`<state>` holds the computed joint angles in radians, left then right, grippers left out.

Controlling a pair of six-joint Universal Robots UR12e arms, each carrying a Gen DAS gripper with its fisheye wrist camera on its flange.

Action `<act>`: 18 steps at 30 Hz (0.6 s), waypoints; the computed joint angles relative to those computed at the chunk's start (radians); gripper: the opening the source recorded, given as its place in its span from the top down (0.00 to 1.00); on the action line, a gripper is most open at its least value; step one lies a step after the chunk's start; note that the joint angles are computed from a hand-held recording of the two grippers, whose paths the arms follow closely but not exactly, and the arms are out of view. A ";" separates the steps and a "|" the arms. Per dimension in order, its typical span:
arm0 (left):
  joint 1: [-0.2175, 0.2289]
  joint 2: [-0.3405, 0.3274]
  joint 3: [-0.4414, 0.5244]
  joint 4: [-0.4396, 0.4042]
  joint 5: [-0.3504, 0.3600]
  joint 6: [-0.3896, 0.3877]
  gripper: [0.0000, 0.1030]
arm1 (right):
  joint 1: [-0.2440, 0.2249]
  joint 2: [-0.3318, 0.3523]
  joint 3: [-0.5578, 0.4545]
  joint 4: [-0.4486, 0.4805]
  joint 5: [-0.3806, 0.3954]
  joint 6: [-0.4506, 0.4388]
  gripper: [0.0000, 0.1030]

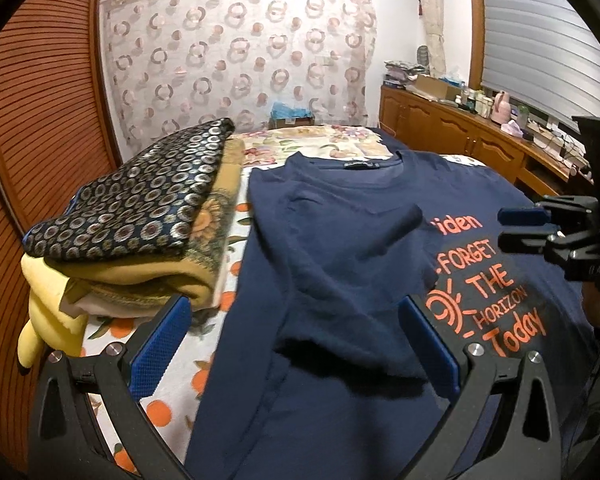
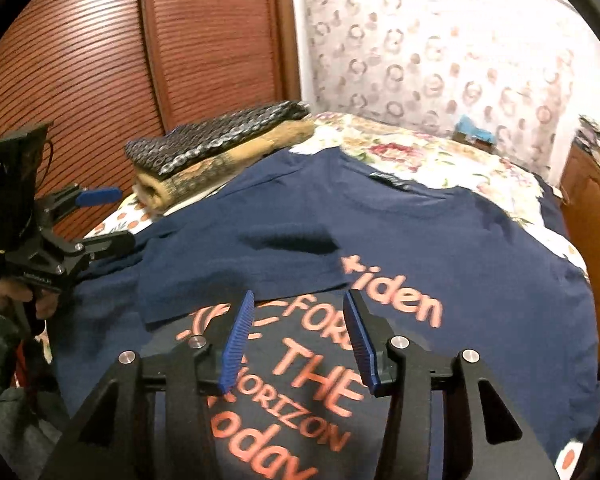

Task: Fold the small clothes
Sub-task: 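Move the right gripper to the shirt's opposite side edge and grasp it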

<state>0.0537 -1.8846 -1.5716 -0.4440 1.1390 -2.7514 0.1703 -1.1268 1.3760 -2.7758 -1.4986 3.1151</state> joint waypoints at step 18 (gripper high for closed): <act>-0.046 -0.028 0.043 -0.095 -0.021 0.050 0.00 | -0.035 -0.098 0.140 0.009 -0.265 0.175 0.42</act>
